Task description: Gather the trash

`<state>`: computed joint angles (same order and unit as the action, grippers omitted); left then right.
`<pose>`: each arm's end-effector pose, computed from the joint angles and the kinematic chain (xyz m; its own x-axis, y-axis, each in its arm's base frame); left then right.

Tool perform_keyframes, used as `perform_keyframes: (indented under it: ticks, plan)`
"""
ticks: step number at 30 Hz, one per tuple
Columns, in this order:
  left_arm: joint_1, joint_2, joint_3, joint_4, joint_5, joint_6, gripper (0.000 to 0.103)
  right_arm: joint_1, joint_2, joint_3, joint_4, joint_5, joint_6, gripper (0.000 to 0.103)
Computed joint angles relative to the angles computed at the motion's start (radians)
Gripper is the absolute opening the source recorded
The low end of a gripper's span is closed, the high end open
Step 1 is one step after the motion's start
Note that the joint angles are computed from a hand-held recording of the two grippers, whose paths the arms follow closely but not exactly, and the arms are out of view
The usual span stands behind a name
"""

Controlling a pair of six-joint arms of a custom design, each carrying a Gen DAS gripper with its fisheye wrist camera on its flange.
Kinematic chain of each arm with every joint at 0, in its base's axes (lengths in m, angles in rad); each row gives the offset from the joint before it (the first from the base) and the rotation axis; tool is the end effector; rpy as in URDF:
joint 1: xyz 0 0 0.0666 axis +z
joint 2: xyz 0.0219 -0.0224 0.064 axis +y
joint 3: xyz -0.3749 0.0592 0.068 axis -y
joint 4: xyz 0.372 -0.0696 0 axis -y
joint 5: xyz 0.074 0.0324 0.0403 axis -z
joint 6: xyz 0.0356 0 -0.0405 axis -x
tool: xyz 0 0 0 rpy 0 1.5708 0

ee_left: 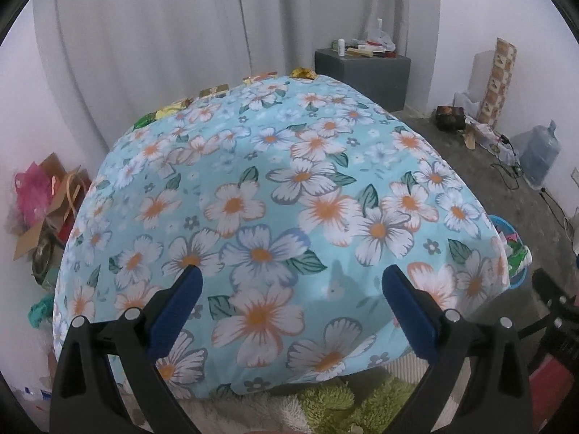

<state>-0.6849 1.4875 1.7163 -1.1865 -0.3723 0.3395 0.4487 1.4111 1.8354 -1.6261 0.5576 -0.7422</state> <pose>0.3815 -0.2954 0.5065 -0.7395 0.2035 -0.6416 0.1918 0.9774 0.0889 0.3740 0.1587 0.5674 -0.7519 0.2745 -0.5994 0.4235 0.8979 -0.1199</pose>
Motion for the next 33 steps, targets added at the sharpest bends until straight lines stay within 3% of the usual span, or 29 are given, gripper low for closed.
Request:
perform_keyframes:
  ticks: [33]
  plan:
    - [-0.007,0.012,0.016,-0.017,-0.001,-0.009,0.097,-0.006,-0.007,0.0,-0.032,0.009,-0.023,0.095]
